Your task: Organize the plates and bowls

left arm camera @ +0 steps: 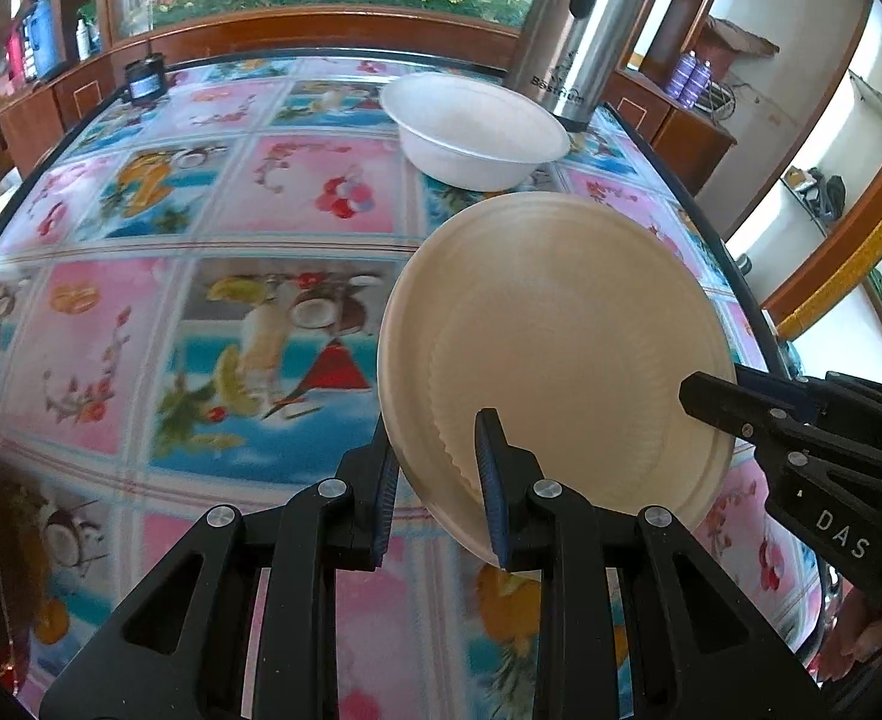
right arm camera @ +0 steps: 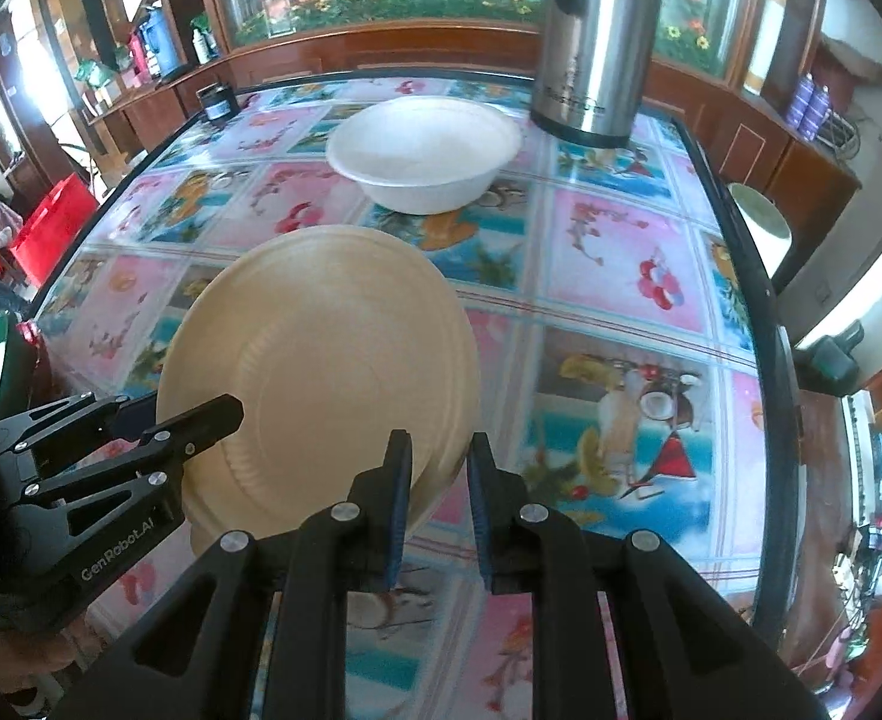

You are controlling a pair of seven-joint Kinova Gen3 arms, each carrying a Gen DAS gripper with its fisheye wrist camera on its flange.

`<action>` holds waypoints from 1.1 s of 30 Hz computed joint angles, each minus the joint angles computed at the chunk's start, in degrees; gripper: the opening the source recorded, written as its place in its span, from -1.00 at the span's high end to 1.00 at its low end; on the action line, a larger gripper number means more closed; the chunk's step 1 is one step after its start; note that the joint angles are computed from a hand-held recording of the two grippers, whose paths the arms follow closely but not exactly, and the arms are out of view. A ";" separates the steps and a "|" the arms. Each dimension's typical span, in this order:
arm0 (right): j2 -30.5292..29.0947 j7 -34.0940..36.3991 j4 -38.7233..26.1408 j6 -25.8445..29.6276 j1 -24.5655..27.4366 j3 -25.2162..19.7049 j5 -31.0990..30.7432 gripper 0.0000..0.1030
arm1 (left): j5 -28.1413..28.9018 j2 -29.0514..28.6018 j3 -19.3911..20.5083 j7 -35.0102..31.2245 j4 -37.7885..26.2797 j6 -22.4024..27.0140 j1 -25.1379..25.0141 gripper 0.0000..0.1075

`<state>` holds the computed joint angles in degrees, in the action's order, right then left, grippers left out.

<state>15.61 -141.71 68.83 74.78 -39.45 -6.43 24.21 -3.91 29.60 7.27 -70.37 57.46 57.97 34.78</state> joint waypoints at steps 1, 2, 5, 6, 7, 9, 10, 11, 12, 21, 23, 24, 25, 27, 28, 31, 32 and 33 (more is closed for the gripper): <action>0.51 -0.41 -0.81 0.78 -0.83 -0.11 0.67 0.63 | 0.04 -0.67 -0.06 -0.06 1.01 -0.56 -0.20 0.55; 0.88 -0.56 -1.38 1.30 -1.40 -0.15 1.07 0.63 | -0.09 -1.68 -0.20 -0.11 2.51 -1.44 -0.40 0.55; 2.18 -0.80 -3.47 2.79 -3.32 -0.19 1.99 0.61 | -0.70 -3.89 -0.44 0.10 5.73 -3.39 -1.06 0.55; 2.45 -0.85 -3.96 2.93 -3.76 -0.13 2.07 0.60 | -0.64 -4.83 -0.42 0.10 7.08 -4.18 -1.61 0.55; 2.80 -0.83 -4.59 3.10 -4.23 -0.09 2.18 0.60 | -0.52 -5.55 -0.31 0.00 8.14 -4.80 -2.22 0.55; 3.73 -0.66 -6.35 3.58 -5.38 0.00 2.43 0.60 | -0.32 -7.23 -0.22 -0.15 10.64 -6.29 -3.47 0.55; 4.24 -0.41 -7.33 3.93 -5.89 0.08 2.45 0.60 | -0.46 -7.86 -0.20 -0.09 11.53 -6.75 -3.83 0.55; 4.79 -0.10 -8.30 4.33 -6.38 0.23 2.49 0.60 | -0.73 -8.71 -0.26 -0.05 12.73 -7.36 -4.22 0.55; 5.40 0.16 -9.40 4.83 -7.02 0.42 2.68 0.60 | -0.80 -9.42 -0.21 -0.18 13.68 -7.85 -4.77 0.55; 11.31 4.32 -19.94 7.70 -11.72 2.49 2.18 0.59 | -0.01 -15.84 0.07 -1.41 21.13 -11.27 -10.31 0.55; 12.58 5.43 -22.50 8.52 -12.73 3.09 1.95 0.59 | -0.18 -17.15 0.07 -1.54 22.33 -11.62 -11.24 0.55; 13.28 6.12 -23.97 8.93 -13.25 3.40 1.86 0.58 | -0.25 -17.82 0.07 -1.57 22.90 -11.77 -11.71 0.55; 13.63 6.66 -24.71 9.04 -13.48 3.73 1.62 0.58 | -0.35 -18.37 0.10 -1.54 23.34 -11.83 -12.10 0.55; 14.90 7.88 -27.44 9.81 -14.50 4.36 1.46 0.58 | -0.72 -19.82 0.00 -1.55 24.54 -12.13 -12.97 0.55; 15.74 8.80 -29.23 10.31 -14.96 4.63 1.35 0.58 | -0.73 -20.60 -0.02 -1.62 25.17 -12.29 -13.52 0.55; 17.51 10.66 -32.71 11.04 -15.92 5.64 0.66 0.58 | -1.54 -22.55 -0.06 -1.20 26.67 -12.73 -14.72 0.55; 18.40 11.50 -34.45 11.48 -16.18 5.89 0.34 0.58 | -1.67 -23.18 -0.12 -1.12 27.14 -12.81 -15.25 0.55; 19.31 12.29 -36.20 11.89 -16.40 6.17 -0.04 0.57 | -1.73 -23.47 -0.05 -1.09 27.32 -12.79 -15.66 0.55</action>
<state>34.92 -129.42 32.63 86.67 -55.85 -0.26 24.16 -5.65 6.13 7.23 -71.46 84.78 45.18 19.12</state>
